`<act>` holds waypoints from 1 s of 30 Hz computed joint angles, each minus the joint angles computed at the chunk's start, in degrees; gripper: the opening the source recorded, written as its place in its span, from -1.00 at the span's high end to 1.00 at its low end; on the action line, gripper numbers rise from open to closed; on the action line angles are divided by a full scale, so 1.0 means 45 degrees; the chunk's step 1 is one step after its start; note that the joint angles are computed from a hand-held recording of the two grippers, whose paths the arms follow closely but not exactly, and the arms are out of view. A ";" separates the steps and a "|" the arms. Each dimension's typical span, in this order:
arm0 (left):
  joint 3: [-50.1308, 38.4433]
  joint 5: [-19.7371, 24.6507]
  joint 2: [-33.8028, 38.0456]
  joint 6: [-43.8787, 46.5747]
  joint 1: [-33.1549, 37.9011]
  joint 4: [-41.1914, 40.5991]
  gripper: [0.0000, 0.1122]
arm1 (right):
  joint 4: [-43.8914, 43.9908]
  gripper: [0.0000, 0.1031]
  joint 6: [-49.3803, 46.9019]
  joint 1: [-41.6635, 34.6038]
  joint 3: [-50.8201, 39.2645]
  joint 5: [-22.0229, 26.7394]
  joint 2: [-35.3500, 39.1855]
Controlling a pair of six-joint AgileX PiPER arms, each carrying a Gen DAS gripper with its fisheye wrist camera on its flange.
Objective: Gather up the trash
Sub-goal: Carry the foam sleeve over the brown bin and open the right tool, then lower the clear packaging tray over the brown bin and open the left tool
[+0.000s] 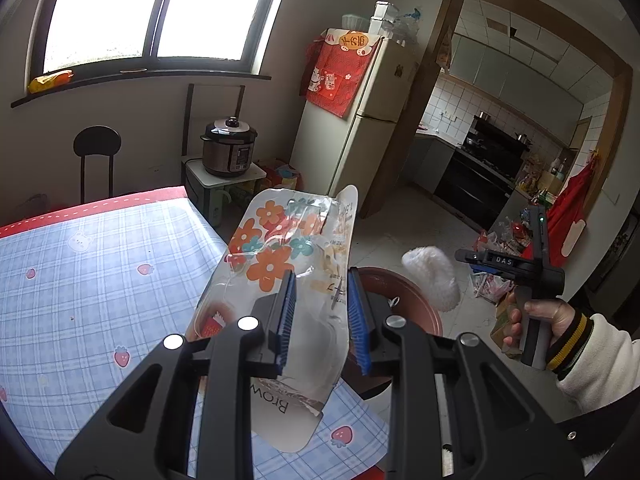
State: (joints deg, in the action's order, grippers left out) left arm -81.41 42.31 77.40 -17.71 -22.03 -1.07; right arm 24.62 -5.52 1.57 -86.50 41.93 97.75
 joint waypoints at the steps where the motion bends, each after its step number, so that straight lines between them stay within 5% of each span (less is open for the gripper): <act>1: -0.0065 -0.0001 0.0062 0.0168 0.0043 -0.0132 0.49 | -0.0188 -0.49 0.0186 -0.0001 -0.0209 0.0102 -0.0003; 5: -0.0525 0.0056 0.0466 0.0684 -0.0088 -0.0462 0.49 | -0.0965 -0.88 0.0882 -0.0042 -0.0038 -0.0032 -0.0706; 16: -0.2791 0.0284 0.2815 0.1950 -0.1072 -0.1672 0.48 | -0.1269 -0.90 0.0321 -0.0791 0.1382 0.0363 -0.3076; 22: -0.6248 0.1063 0.5472 0.2475 -0.1555 -0.2531 0.47 | -0.0905 -0.90 -0.0079 -0.1699 0.1764 0.0681 -0.3552; 25: -0.8927 0.1904 0.7129 0.2746 -0.1790 -0.2841 0.21 | -0.0741 -0.90 -0.0224 -0.2068 0.1941 0.0743 -0.3672; 26: -0.9859 0.2220 0.7607 0.2665 -0.1955 -0.2581 -0.15 | -0.0731 -0.90 -0.0224 -0.2129 0.1947 0.0782 -0.3702; 27: -1.0486 0.2309 0.7893 0.2598 -0.2100 -0.2262 -0.30 | -0.0668 -0.90 -0.0298 -0.2214 0.1986 0.0801 -0.3750; 30: -1.2490 0.3089 0.8699 0.2155 -0.2350 -0.1452 -0.45 | -0.0621 -0.90 -0.0434 -0.2416 0.2049 0.0953 -0.3854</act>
State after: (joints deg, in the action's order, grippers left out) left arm -137.61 56.21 116.55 -8.01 -32.60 -7.60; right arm 21.82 -7.47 -9.30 -77.28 46.22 80.41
